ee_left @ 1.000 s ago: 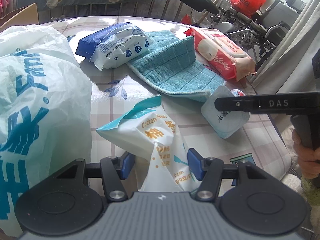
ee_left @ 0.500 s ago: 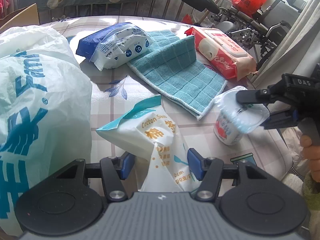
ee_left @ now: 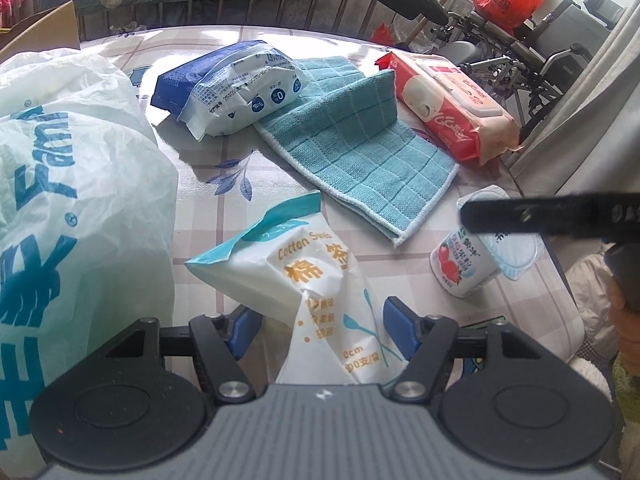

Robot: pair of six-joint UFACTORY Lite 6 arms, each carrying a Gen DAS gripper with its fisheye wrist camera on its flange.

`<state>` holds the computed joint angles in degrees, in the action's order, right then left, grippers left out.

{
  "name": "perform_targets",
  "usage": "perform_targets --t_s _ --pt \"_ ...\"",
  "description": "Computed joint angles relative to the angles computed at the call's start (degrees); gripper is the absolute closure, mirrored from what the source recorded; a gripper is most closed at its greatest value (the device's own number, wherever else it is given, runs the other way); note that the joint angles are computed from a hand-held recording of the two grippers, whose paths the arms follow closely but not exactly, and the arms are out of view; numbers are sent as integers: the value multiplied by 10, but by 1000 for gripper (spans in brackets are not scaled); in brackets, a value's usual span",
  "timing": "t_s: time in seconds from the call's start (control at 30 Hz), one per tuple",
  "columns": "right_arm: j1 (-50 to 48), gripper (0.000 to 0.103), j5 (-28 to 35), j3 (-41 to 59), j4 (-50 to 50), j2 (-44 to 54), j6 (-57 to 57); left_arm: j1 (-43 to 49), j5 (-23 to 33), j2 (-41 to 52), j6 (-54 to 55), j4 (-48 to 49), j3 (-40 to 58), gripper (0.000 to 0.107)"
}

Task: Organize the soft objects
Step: 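Carry the swab bag and yogurt cup over the cardboard box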

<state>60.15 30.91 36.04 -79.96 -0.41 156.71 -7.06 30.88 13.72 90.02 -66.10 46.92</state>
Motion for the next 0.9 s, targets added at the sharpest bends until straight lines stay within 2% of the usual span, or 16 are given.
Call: perform_targets --t_s 0.13,0.23,0.33,0.37,0.47,0.6,0.67,0.77,0.9 --pt "-18 16 -13 86 104 78 -168 -13 -23 -10 22 -21 -13 40" --pt "-19 22 -8 104 151 95 -218 -12 -28 -12 54 -48 -21 45" --pt "-23 35 -37 63 102 66 -141 -9 -29 -14 68 -59 -24 48" --pt "-25 36 -49 49 69 58 -96 -8 -30 -15 71 -61 -25 49" --pt "-11 39 -31 43 51 57 -57 -5 -27 -17 81 -69 -28 53" --pt "8 43 -6 33 46 47 -18 -1 -18 -30 101 -76 -38 66" --pt "16 44 -4 12 18 28 37 0 -15 -40 115 -84 -48 71" --pt "30 44 0 -10 -11 13 104 10 -1 -50 124 -86 -57 75" --pt "61 44 25 -22 -2 -1 138 29 27 -77 139 -86 -77 78"
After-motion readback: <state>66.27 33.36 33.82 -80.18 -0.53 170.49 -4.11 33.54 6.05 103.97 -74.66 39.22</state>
